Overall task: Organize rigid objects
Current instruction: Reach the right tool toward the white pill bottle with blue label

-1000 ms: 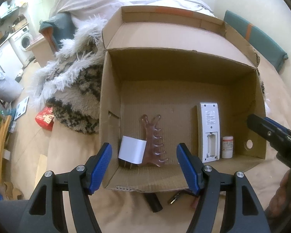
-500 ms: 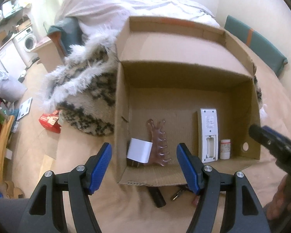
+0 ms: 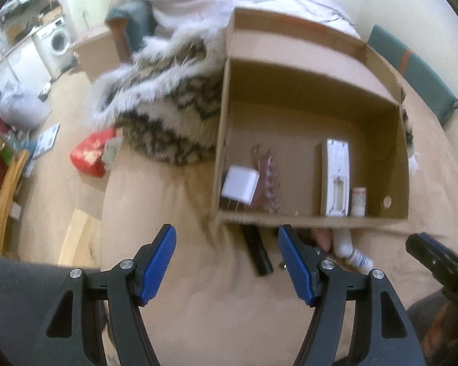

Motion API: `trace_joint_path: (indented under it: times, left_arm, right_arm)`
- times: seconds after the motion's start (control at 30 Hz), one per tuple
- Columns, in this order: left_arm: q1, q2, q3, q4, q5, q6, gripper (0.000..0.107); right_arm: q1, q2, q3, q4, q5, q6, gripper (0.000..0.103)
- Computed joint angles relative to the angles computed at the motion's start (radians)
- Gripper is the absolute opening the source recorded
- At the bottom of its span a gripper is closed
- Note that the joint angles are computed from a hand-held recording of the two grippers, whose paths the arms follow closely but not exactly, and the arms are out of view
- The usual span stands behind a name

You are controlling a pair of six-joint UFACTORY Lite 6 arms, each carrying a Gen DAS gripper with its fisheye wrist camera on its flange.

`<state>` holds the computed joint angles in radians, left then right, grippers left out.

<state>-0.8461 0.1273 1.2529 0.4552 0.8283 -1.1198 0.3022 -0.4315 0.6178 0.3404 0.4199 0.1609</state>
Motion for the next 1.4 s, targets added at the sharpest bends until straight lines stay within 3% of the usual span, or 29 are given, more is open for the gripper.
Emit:
trace_joint_path:
  times: [0.17,0.27,0.33,0.57,0.73,0.8,0.9,0.97,1.0,1.07,1.17,1.4]
  left_arm:
    - [-0.002,0.014,-0.067,-0.034,-0.026,-0.018,0.067]
    - [0.054,0.094,-0.051,-0.168,-0.072,0.073,0.067]
    - [0.084,0.145,-0.043,-0.246,-0.122,0.122,0.067]
    - [0.076,0.396,0.166,-0.235,-0.050,0.143,0.067]
    - [0.096,0.469,0.202,-0.277,-0.070,0.157,0.067]
    - [0.091,0.488,0.204,-0.289,-0.092,0.166,0.067]
    - [0.090,0.521,0.219,-0.304,-0.098,0.179,0.055]
    - [0.094,0.534,0.224,-0.323,-0.102,0.189,0.054]
    - [0.096,0.533,0.220,-0.324,-0.104,0.190,0.053]
    - [0.093,0.527,0.213,-0.323,-0.103,0.189,0.048]
    - [0.095,0.528,0.228,-0.326,-0.083,0.201,0.018]
    - [0.104,0.481,0.173,-0.330,-0.096,0.211,0.017]
  right_arm:
    - [0.000,-0.024,-0.049,0.023,0.016,0.031,0.085]
    - [-0.005,0.001,-0.037,-0.018,0.007,0.072,0.085]
    - [-0.034,0.031,-0.035,0.042,0.001,0.019,0.085]
    - [-0.175,0.208,-0.022,0.295,0.051,-0.207,0.085]
    - [-0.222,0.368,0.003,0.462,0.077,-0.360,0.085]
    - [-0.199,0.417,0.025,0.454,0.065,-0.357,0.079]
    - [-0.178,0.480,0.048,0.483,0.048,-0.380,0.076]
    - [-0.190,0.534,0.057,0.582,0.053,-0.461,0.074]
    - [-0.182,0.555,0.068,0.570,0.041,-0.447,0.067]
    - [-0.159,0.577,0.086,0.515,0.019,-0.390,0.062]
    - [-0.123,0.586,0.100,0.434,-0.007,-0.318,0.053]
    - [-0.060,0.540,0.095,0.335,-0.028,-0.199,0.050]
